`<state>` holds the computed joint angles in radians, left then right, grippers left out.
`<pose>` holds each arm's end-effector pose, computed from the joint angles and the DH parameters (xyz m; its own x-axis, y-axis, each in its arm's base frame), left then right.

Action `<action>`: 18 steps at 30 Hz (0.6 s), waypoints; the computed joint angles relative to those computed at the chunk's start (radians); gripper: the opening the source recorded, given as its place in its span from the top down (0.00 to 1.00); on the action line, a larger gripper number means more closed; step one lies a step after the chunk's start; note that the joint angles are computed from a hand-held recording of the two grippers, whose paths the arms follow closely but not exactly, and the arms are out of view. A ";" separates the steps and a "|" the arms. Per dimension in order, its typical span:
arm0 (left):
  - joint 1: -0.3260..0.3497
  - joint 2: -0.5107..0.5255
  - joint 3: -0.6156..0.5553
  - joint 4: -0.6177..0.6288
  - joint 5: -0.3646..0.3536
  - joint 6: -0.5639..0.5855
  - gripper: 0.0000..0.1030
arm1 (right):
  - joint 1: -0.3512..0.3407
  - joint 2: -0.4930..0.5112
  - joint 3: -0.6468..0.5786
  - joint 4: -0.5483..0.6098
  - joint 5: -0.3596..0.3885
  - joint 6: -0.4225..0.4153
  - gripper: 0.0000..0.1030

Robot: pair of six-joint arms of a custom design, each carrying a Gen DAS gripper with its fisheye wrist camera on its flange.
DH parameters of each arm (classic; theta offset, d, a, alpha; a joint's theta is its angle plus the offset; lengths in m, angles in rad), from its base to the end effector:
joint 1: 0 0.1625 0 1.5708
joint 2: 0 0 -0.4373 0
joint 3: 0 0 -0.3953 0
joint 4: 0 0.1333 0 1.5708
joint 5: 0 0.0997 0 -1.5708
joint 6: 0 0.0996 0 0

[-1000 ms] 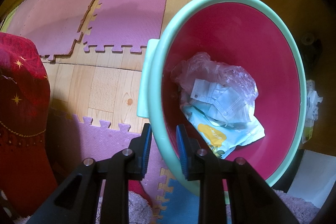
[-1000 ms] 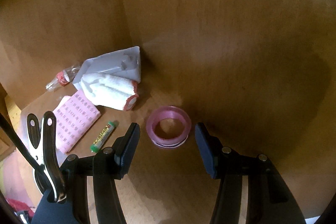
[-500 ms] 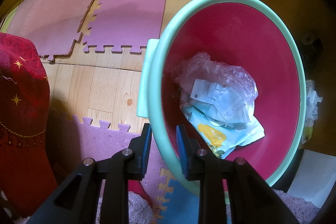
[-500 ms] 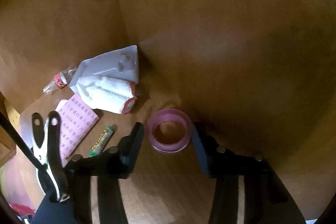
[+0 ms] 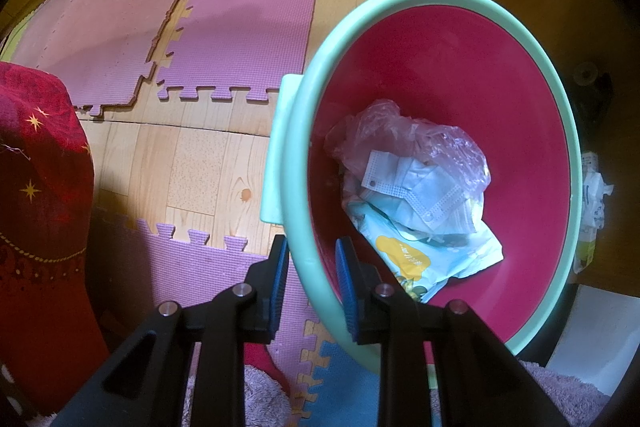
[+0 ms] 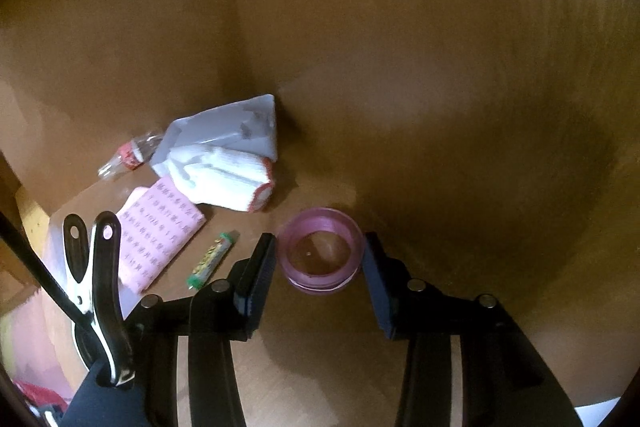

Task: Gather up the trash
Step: 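Close the right gripper on the pink tape roll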

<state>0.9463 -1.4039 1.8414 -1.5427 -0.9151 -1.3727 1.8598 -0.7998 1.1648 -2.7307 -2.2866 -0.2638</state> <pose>-0.1258 -0.5064 0.3109 -0.6073 -0.5758 -0.5474 -0.3707 0.8148 -0.4458 0.2924 -0.7450 0.3536 -0.7751 0.0508 0.6298 -0.4161 0.7091 -0.5693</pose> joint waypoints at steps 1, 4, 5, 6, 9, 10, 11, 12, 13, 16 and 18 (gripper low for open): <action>0.001 0.000 0.000 -0.001 0.000 0.001 0.76 | 0.006 -0.001 0.006 -0.010 -0.001 -0.015 0.57; 0.002 0.003 -0.001 -0.003 0.000 0.002 0.76 | 0.017 -0.007 0.021 -0.027 0.002 -0.039 0.57; 0.002 0.004 -0.001 -0.004 0.001 0.002 0.76 | 0.017 -0.004 0.013 -0.021 0.009 -0.041 0.57; 0.002 0.004 -0.001 -0.004 0.001 0.002 0.76 | 0.019 -0.007 0.017 -0.019 0.012 -0.041 0.57; 0.001 0.003 0.000 -0.004 0.000 0.002 0.76 | 0.025 -0.025 0.046 -0.026 0.027 -0.040 0.57; 0.001 0.003 0.000 -0.004 0.000 0.002 0.76 | 0.027 -0.033 0.059 -0.027 0.034 -0.039 0.57; 0.002 0.003 -0.001 -0.006 0.001 0.003 0.76 | 0.028 -0.040 0.071 -0.026 0.040 -0.038 0.57; 0.001 0.003 0.000 -0.004 0.000 0.002 0.76 | 0.027 -0.044 0.075 -0.024 0.047 -0.040 0.57; 0.002 0.004 -0.001 -0.005 0.001 0.003 0.76 | 0.030 -0.053 0.092 -0.027 0.055 -0.043 0.57; 0.002 0.003 -0.001 -0.004 0.001 0.003 0.76 | 0.036 -0.070 0.126 -0.041 0.070 -0.059 0.57; 0.001 0.002 0.000 -0.004 0.001 0.002 0.76 | 0.041 -0.084 0.151 -0.045 0.085 -0.061 0.57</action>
<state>0.9475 -1.4017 1.8417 -1.5469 -0.9146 -1.3710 1.9004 -0.8839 1.3155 -2.7762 -2.2015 -0.3251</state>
